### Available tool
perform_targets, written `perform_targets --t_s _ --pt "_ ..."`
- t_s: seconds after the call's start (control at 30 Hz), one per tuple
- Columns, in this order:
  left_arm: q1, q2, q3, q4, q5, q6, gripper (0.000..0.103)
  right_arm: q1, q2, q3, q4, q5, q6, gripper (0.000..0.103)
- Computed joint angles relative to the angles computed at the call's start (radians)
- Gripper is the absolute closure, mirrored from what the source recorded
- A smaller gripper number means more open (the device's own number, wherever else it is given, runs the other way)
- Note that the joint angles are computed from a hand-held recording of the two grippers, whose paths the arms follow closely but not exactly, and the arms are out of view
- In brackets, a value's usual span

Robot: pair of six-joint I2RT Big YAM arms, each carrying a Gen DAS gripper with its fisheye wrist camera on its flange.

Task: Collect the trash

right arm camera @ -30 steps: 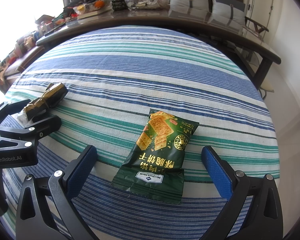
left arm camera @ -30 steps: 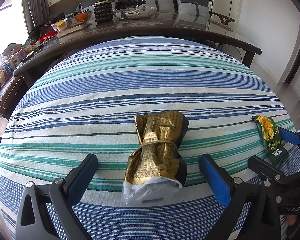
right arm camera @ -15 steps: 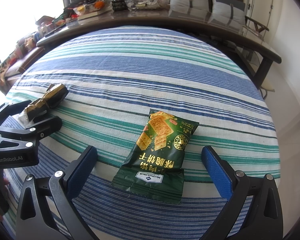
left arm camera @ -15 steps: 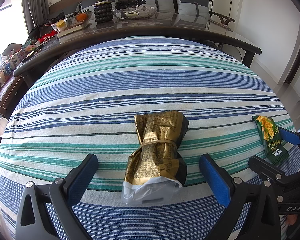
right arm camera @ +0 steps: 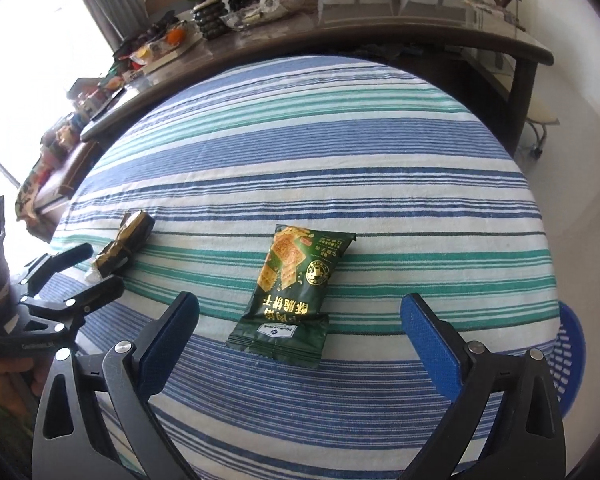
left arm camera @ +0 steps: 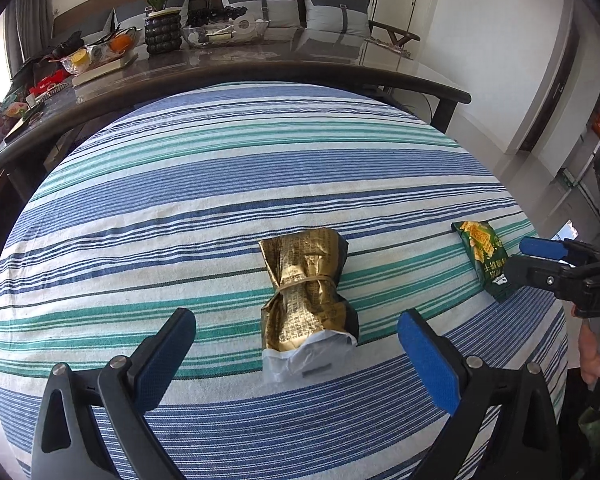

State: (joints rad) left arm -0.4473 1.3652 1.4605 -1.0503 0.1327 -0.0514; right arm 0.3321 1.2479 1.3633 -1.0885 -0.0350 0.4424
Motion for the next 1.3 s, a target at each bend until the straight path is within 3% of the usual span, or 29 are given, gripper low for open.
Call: perform_targets --t_s 0.07,0.13,0.17,0.2,0.23,0.27,0.3,0.43,0.6,0.77,0.87,0.97,1.13,1.3 --pt "0.016 0.021 0.027 -0.020 0.061 0.003 0.001 0.005 0.034 0.037 -0.023 -0.011 0.002 0.007" --pt "0.012 0.044 0.049 -0.044 0.054 0.022 0.002 0.019 0.077 0.078 -0.059 0.012 0.008 0.016" --pt "0.006 0.053 0.054 -0.051 0.039 0.039 0.014 0.024 0.102 0.101 -0.085 0.020 0.011 0.019" --pt "-0.002 0.063 0.059 -0.065 0.020 0.057 0.040 0.025 0.119 0.115 -0.102 0.019 0.015 0.039" --pt "-0.008 0.074 0.068 -0.084 0.006 0.068 0.056 0.026 0.127 0.123 -0.115 0.028 0.021 0.065" --pt "-0.016 0.064 0.057 -0.062 -0.021 0.076 0.055 0.028 0.126 0.127 -0.120 0.044 0.022 0.066" --pt "-0.018 0.059 0.054 -0.059 -0.021 0.077 0.060 0.025 0.116 0.123 -0.116 0.043 0.025 0.067" --pt "-0.035 0.034 0.054 -0.044 0.012 0.060 0.060 0.013 0.045 0.081 -0.108 0.056 -0.015 0.069" --pt "-0.144 0.025 0.101 -0.048 0.044 0.036 0.060 -0.084 -0.106 -0.003 -0.106 0.026 -0.028 0.069" --pt "-0.332 0.082 0.206 -0.051 0.104 -0.007 0.060 -0.291 -0.274 -0.082 -0.181 0.002 -0.111 0.069" --pt "-0.435 0.157 0.291 -0.054 0.145 -0.053 0.060 -0.464 -0.334 -0.133 -0.231 -0.027 -0.184 0.069" --pt "-0.531 0.248 0.381 -0.059 0.135 -0.081 0.060 -0.639 -0.366 -0.188 -0.248 -0.094 -0.262 0.069" --pt "-0.628 0.421 0.542 -0.102 0.117 -0.114 0.060 -0.852 -0.368 -0.260 -0.234 -0.174 -0.365 0.069" --pt "-0.666 0.565 0.666 -0.135 0.105 -0.124 0.060 -0.979 -0.339 -0.310 -0.199 -0.229 -0.419 0.069"
